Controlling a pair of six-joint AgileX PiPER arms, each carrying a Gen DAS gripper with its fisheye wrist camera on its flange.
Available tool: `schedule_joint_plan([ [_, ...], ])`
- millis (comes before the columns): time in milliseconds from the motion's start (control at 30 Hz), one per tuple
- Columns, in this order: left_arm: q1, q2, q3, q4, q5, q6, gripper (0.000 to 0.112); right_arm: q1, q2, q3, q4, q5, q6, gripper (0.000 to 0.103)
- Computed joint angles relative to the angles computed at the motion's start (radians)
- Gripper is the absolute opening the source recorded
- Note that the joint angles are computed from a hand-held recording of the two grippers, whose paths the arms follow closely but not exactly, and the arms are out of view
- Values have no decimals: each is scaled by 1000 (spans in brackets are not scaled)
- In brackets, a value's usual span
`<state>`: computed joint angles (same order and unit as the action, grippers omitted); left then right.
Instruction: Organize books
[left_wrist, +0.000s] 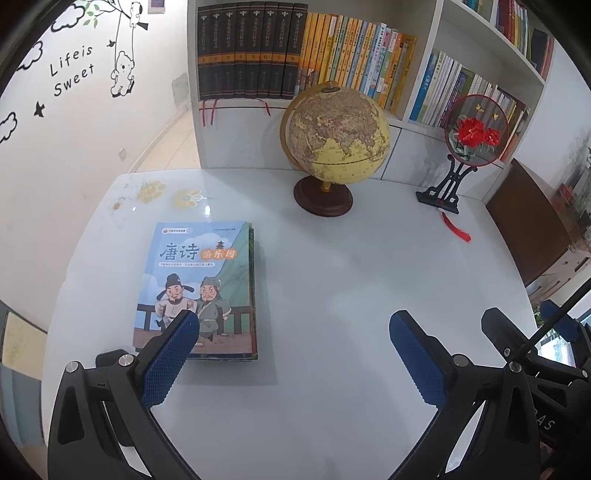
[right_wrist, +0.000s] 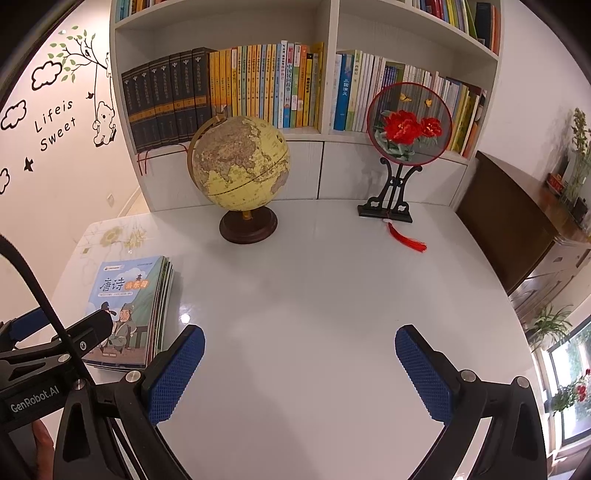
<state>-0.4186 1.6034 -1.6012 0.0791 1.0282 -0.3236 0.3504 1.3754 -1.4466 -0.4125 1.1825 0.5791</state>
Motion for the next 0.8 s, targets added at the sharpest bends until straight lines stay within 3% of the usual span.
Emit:
schedule_joint_plan([
  [800, 25, 10, -24, 13, 14, 4, 102, 8, 27, -19, 20, -20, -17, 103],
])
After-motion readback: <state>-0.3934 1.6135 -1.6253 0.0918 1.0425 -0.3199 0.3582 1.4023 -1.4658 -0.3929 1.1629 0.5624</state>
